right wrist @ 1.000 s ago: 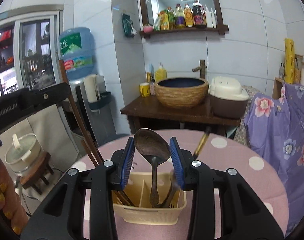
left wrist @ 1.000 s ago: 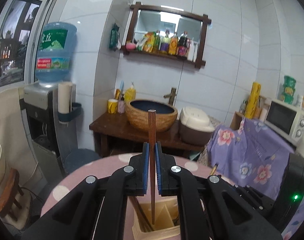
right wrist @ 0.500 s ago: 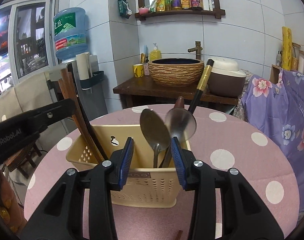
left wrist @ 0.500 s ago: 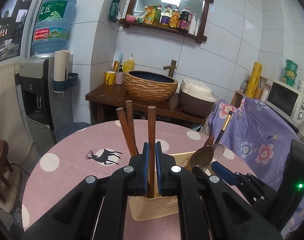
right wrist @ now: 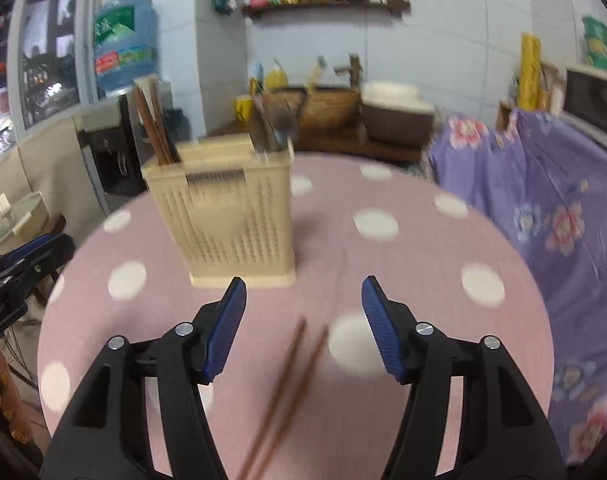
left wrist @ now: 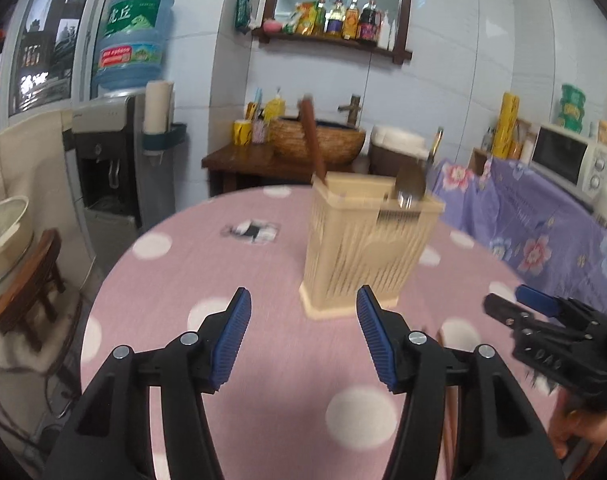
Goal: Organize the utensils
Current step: 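Move both tools back down to the last two brown chopsticks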
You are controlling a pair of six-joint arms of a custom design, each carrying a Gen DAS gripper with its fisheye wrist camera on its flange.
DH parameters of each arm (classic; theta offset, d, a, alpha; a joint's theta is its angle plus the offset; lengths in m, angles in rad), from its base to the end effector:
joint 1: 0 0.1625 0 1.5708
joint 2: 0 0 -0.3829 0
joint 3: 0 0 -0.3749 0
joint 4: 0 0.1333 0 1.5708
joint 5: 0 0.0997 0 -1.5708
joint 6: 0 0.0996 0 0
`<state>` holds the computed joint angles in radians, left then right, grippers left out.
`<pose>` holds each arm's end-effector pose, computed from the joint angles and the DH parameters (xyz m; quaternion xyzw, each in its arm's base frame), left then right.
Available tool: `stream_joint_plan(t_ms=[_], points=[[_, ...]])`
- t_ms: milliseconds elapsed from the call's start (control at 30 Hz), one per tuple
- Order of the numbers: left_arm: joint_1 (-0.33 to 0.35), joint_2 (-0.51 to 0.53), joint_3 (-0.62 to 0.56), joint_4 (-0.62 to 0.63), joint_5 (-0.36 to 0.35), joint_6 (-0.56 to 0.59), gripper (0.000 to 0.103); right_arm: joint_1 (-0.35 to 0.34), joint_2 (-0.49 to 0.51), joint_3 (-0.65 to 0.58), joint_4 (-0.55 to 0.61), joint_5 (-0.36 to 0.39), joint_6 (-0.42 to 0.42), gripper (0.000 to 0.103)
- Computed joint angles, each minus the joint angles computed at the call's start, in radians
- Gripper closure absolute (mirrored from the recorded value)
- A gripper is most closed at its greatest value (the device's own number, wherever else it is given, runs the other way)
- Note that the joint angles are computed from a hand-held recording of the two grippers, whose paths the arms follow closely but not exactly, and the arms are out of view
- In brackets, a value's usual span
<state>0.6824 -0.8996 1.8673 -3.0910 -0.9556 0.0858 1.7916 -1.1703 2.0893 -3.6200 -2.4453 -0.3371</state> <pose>-0.3285 -0.5128 0.1367 0.3562 0.8489 -0.3531 0.1666 0.1600 -0.4530 0.2800 -0.0073 -0.7979 0.4635 0.3852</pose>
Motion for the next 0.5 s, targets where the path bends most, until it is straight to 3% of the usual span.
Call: stream_joint_plan(t_ms=[133, 233, 333, 500], points=[[-0.006, -0.023, 0.088, 0.015, 0.012, -0.052, 0.048, -0.023, -0.021, 0.09, 0.1, -0.024, 0.186, 0.042], [-0.017, -0.025, 0.13, 0.017, 0.03, -0.058, 0.046, -0.026, 0.006, 0.121, 0.099, -0.056, 0.259, 0.042], [-0.02, -0.032, 0.157, 0.026, 0.025, -0.075, 0.045, -0.033, 0.024, 0.127, 0.125, -0.071, 0.296, 0.042], [-0.025, -0.045, 0.19, 0.024, 0.023, -0.093, 0.042, -0.028, 0.061, 0.118, 0.128, -0.104, 0.289, 0.044]])
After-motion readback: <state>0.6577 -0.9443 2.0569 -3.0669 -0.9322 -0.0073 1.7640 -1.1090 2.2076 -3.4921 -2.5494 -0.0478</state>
